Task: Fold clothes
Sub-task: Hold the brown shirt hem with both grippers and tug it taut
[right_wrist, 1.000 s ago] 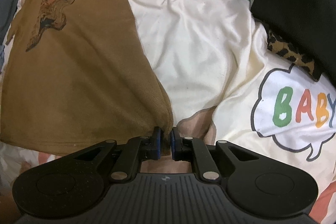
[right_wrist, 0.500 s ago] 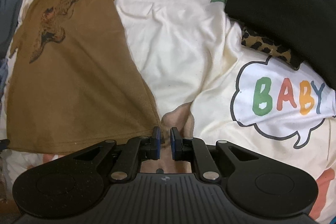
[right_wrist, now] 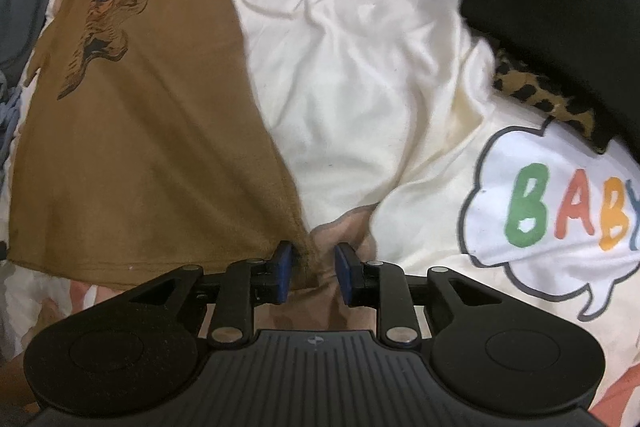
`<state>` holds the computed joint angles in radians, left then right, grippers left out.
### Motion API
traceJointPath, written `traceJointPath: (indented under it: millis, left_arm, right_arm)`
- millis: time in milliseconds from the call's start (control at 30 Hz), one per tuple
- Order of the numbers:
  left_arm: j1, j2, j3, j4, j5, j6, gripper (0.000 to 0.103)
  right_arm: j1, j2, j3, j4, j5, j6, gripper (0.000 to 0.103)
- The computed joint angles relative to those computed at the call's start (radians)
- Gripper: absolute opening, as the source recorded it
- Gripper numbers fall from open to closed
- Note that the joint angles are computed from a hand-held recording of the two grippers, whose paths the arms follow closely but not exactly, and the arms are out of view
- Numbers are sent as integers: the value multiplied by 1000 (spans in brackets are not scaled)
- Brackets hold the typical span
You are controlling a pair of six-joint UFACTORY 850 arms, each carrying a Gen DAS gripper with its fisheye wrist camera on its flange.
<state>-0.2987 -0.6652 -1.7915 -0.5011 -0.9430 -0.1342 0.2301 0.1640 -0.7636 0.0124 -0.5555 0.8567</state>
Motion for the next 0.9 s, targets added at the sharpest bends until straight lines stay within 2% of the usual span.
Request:
traceJointPath:
  millis: [200,300,600,700,867,900]
  left_arm:
    - [-16,-35,-51,9,-16,-16,32]
    - [-12,-48,-58,17,-20,-10,32]
    - [-3,-36,-19,-4,-17,29,31]
    - [1,-35,-16,-10,-22,32,26]
    - [-3,-38,-24,13,-32,39,25]
    - [-4,-36,-21,19,-31,31,22]
  right_arm:
    - [-6,-9,-1,89,19,-104,8]
    - [-5,-13,-2,97,23,-110,5]
    - [-8,-35,-18,91,7,-93,8]
    - [-10,-43,-19,122,10,-125,7]
    - [-16,-49,-14,160,12,-142,4]
    - [-15,-49,-16,157,7,-134,4]
